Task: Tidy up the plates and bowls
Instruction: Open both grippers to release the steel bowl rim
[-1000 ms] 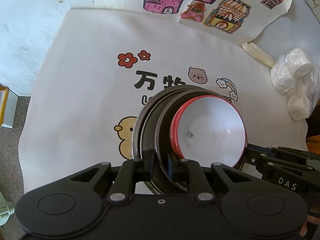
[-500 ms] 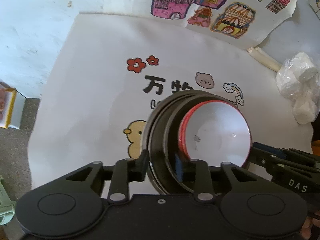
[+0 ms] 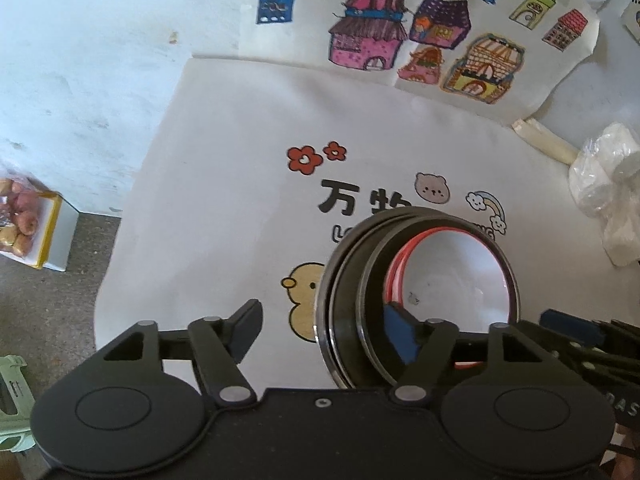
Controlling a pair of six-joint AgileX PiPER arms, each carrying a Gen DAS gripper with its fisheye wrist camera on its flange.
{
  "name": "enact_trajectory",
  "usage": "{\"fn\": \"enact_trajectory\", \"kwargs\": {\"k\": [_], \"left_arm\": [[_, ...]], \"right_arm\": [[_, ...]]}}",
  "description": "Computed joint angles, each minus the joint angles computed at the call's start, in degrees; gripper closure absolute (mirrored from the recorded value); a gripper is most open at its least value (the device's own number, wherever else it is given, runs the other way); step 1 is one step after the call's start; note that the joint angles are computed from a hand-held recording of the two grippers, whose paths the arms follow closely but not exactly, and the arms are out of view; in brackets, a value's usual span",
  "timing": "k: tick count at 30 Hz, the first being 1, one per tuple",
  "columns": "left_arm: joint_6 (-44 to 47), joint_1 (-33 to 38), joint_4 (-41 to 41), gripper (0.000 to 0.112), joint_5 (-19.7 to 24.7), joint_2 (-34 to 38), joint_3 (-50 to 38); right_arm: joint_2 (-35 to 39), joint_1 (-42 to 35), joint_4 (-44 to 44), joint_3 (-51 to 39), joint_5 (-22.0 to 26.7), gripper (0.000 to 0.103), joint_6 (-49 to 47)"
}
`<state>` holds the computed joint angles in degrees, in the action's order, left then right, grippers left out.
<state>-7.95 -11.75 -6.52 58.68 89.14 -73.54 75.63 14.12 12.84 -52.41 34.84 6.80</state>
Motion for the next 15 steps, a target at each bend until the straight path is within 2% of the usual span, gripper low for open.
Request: {"fn": "enact_trajectory", "kwargs": {"k": [5, 15], "left_arm": [[-2.3, -0.3, 1.3, 0.026, -0.8, -2.4, 1.7], [-10.8, -4.2, 6.0, 0.023, -1.0, -8.6, 5.1]], "right_arm": [[-1.5, 1.1, -1.5, 0.2, -0.3, 0.046, 1.0], [-6.5, 1.1, 0.4, 3.7, -2.5, 0.037, -1.7]]}}
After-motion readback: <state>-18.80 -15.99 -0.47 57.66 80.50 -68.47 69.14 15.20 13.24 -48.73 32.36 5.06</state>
